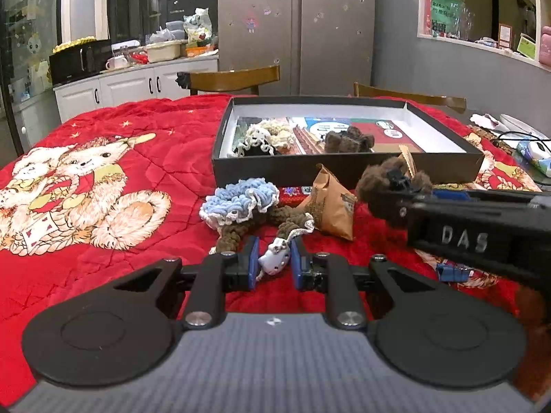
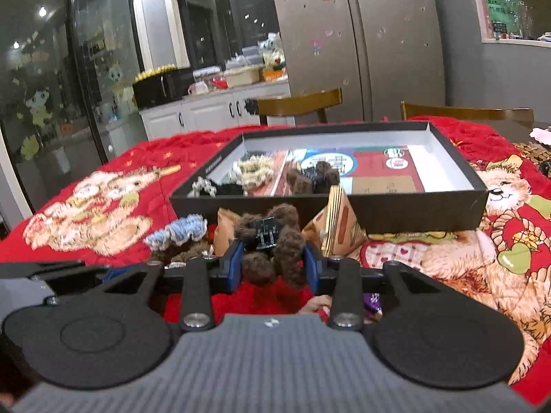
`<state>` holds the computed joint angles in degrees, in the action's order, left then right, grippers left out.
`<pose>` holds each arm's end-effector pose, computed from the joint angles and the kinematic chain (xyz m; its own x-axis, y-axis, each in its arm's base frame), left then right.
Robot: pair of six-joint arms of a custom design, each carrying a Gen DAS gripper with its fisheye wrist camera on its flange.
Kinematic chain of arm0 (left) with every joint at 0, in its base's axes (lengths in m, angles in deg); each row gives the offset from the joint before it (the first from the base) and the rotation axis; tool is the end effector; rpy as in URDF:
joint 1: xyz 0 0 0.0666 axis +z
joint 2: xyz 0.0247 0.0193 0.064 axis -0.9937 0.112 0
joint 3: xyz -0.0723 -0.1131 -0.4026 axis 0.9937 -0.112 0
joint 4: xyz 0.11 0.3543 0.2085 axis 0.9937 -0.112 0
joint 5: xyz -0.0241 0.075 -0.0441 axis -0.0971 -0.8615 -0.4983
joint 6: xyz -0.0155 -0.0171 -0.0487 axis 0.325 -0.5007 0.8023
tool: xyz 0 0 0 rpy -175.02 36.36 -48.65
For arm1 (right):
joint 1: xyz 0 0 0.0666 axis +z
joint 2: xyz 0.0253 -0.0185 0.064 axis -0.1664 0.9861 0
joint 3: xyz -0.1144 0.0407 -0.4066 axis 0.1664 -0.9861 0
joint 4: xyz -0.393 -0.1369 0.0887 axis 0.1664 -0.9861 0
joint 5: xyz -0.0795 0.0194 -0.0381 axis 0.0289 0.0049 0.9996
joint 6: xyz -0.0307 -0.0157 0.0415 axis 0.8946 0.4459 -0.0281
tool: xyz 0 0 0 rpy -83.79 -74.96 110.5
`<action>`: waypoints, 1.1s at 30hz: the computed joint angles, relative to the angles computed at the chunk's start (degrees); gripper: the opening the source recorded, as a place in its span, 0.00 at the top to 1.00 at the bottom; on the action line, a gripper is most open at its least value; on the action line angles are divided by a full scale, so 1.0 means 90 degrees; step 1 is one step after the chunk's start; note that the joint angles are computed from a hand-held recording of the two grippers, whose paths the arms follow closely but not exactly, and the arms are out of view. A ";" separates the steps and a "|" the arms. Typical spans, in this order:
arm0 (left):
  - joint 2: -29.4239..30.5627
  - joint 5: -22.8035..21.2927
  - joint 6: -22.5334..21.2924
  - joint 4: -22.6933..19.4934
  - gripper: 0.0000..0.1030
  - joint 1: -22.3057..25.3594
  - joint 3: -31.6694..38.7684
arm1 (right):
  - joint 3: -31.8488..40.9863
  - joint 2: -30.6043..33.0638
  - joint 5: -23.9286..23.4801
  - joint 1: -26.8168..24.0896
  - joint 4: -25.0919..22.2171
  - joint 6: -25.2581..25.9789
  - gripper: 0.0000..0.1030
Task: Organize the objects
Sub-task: 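Carry the sheep keychain with left tool while right tool carries the bear over the box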
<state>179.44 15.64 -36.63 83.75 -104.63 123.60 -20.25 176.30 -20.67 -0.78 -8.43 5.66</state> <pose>0.5687 -0.2151 0.2915 -0.5125 0.1324 -0.8484 0.2349 0.9720 0.0098 0.5603 0.0886 0.2919 -0.4727 0.0984 -0.8757 -0.1321 0.9746 0.1808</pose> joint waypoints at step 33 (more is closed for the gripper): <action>-0.0691 0.0053 0.0359 0.0889 0.84 -0.0091 -0.0580 | -0.0033 -0.0107 -0.0245 -0.0294 0.0666 -0.1243 0.61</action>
<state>173.22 16.12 -33.40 91.75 -105.44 118.38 -20.55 175.33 -22.87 -3.43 -2.43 -5.52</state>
